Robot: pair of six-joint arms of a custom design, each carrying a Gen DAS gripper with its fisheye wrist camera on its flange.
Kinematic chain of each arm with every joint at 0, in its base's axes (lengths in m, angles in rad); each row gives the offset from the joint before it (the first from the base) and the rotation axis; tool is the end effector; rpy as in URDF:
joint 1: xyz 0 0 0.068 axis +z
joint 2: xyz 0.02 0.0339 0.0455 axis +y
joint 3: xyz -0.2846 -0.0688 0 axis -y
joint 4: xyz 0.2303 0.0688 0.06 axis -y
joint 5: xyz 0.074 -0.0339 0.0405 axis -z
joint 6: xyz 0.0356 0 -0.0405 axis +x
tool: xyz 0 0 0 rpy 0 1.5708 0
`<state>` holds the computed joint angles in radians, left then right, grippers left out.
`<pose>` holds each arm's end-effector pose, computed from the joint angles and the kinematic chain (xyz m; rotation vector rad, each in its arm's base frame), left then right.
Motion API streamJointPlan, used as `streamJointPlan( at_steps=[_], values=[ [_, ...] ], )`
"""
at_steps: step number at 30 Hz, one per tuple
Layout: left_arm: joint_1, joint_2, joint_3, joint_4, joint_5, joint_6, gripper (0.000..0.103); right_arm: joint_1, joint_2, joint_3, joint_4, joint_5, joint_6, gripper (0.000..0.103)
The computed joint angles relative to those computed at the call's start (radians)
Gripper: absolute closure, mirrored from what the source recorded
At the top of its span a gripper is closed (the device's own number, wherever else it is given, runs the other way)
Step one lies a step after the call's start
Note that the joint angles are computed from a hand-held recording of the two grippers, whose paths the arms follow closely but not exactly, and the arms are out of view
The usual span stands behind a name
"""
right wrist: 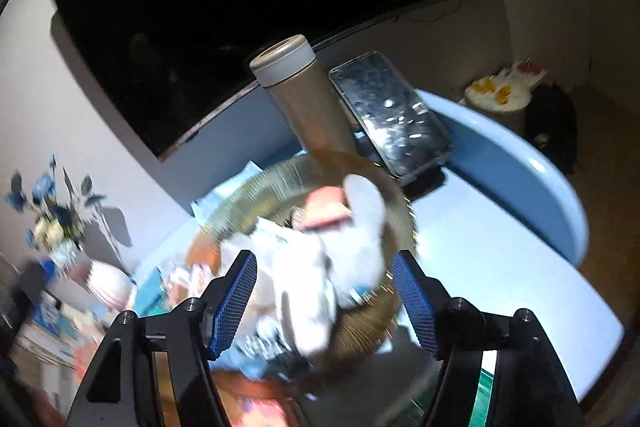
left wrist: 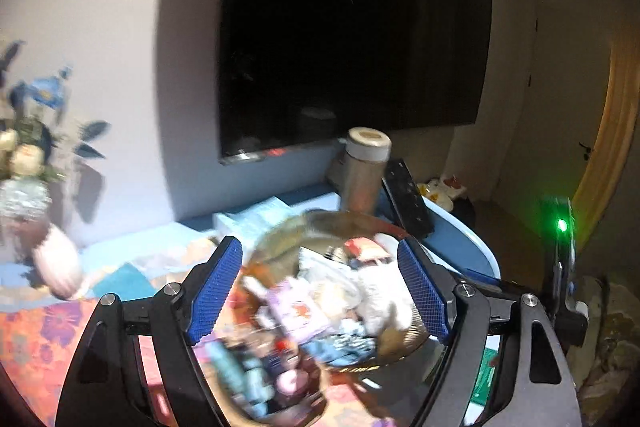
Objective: Organize soft objects
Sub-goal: 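Open both tools to release the pack and pouch onto the plate, then swing both open tools back toward the floral tablecloth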
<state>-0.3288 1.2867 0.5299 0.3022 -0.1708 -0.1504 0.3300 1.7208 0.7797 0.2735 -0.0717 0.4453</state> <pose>0.2356 -0.0740 0.2243 0.0723 2.0195 -0.1311 0.3139 0.1102 0.1763 0.0919 2.2821 0.4945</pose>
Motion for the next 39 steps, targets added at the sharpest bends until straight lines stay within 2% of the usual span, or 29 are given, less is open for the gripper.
streamJointPlan(
  at_steps=[2, 4, 7, 13, 15, 18, 21, 24, 27, 31, 35, 39],
  values=[
    [0.048, -0.120, -0.044, -0.049, 0.012, 0.011, 0.024, 0.036, -0.059, -0.070, 0.014, 0.070, -0.010, 0.022],
    [0.122, -0.242, -0.073, -0.133, 0.029, 0.017, 0.024, 0.082, -0.103, -0.135, 0.044, 0.140, -0.013, 0.015],
    [0.264, -0.383, -0.101, -0.234, 0.096, 0.048, 0.024, 0.162, -0.132, -0.187, 0.049, 0.210, -0.018, 0.015],
    [0.764, -0.588, -0.121, -0.418, 0.410, 0.202, 0.024, 0.333, -0.115, -0.228, 0.068, 0.281, -0.035, 0.015],
    [0.952, -0.600, -0.114, -0.445, 0.527, 0.263, 0.024, 0.403, -0.101, -0.246, 0.106, 0.302, -0.075, 0.015],
    [1.219, -0.545, -0.090, -0.450, 0.722, 0.334, 0.024, 0.526, -0.072, -0.253, 0.147, 0.322, -0.143, 0.015],
    [1.361, -0.420, -0.061, -0.435, 0.811, 0.383, 0.024, 0.656, -0.007, -0.170, 0.110, 0.323, -0.203, 0.015],
    [1.414, -0.291, -0.055, -0.408, 0.845, 0.431, 0.024, 0.736, 0.067, -0.070, 0.069, 0.293, -0.215, 0.015],
    [1.405, -0.187, -0.076, -0.348, 0.837, 0.478, 0.024, 0.783, 0.177, 0.075, -0.011, 0.273, -0.227, 0.015],
    [1.345, -0.054, -0.107, -0.242, 0.772, 0.518, 0.024, 0.815, 0.343, 0.324, -0.217, 0.308, -0.201, 0.015],
    [1.243, 0.112, -0.069, -0.192, 0.759, 0.485, 0.024, 0.787, 0.471, 0.581, -0.390, 0.308, -0.152, 0.015],
    [1.099, 0.268, 0.030, -0.184, 0.742, 0.416, 0.024, 0.741, 0.584, 0.797, -0.488, 0.296, -0.066, 0.015]
  ],
)
